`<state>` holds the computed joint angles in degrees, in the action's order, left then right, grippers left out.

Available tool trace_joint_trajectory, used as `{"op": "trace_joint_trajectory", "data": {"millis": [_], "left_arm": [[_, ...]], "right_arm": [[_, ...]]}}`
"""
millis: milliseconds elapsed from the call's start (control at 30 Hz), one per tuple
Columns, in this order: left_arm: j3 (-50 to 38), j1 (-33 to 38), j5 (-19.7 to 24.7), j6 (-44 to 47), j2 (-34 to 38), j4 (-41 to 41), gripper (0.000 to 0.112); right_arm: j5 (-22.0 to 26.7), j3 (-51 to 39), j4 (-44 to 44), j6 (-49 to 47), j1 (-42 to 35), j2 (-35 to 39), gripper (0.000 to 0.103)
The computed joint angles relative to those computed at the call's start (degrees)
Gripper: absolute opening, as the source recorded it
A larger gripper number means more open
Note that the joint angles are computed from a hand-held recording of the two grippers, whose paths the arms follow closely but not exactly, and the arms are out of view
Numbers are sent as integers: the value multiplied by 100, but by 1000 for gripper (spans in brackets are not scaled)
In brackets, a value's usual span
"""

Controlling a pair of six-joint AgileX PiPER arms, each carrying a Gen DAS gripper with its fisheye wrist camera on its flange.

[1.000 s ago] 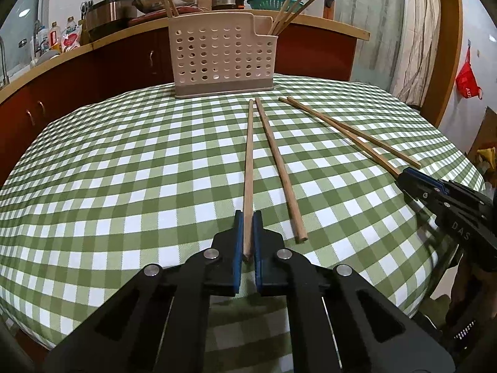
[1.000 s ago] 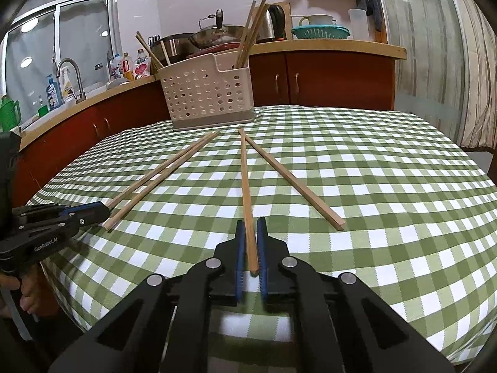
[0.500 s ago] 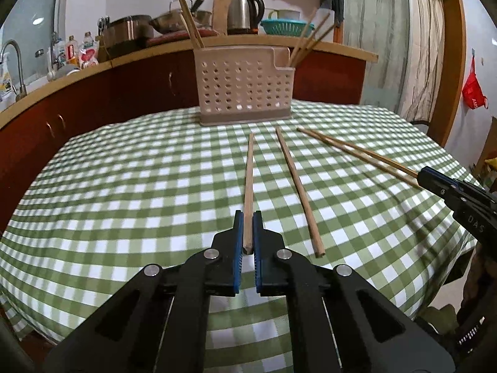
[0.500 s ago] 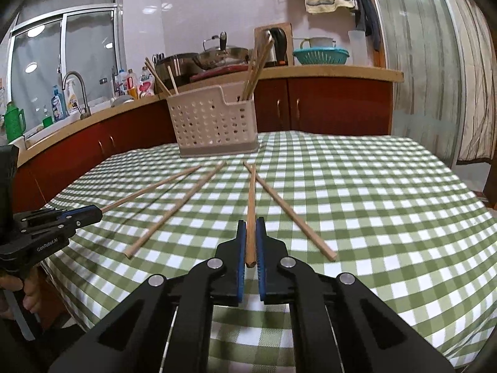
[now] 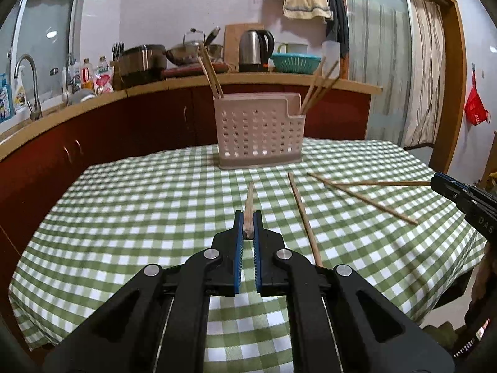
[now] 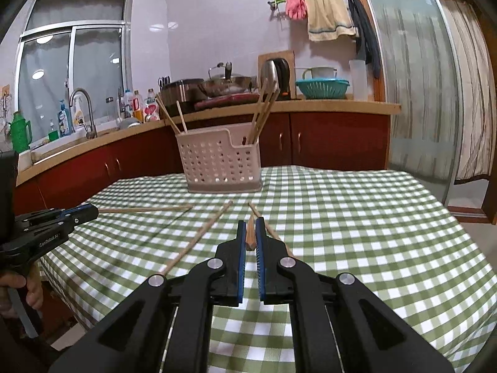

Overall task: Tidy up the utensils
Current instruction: 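Lift the left tool's chopstick over the basket while the right tool carries its chopstick there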

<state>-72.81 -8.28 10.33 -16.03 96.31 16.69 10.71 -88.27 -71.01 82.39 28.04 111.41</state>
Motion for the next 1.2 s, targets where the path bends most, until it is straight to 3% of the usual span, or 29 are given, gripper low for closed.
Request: {"op": "trace_joint_trajectory", "data": {"millis": [333, 567, 833, 1200], "left_arm": [[-209, 72, -14, -64, -174, 71, 6], [-771, 179, 352, 609, -95, -658, 6], [-1727, 324, 859, 1609, 315, -1653, 6], [-3005, 465, 1356, 2444, 1037, -2517, 6]], "right_arm": [[124, -300, 443, -501, 49, -126, 7], [291, -866, 1991, -2139, -13, 14, 7], [792, -2286, 4148, -4502, -164, 639, 7], [1650, -4571, 5326, -5872, -222, 1805, 7]]}}
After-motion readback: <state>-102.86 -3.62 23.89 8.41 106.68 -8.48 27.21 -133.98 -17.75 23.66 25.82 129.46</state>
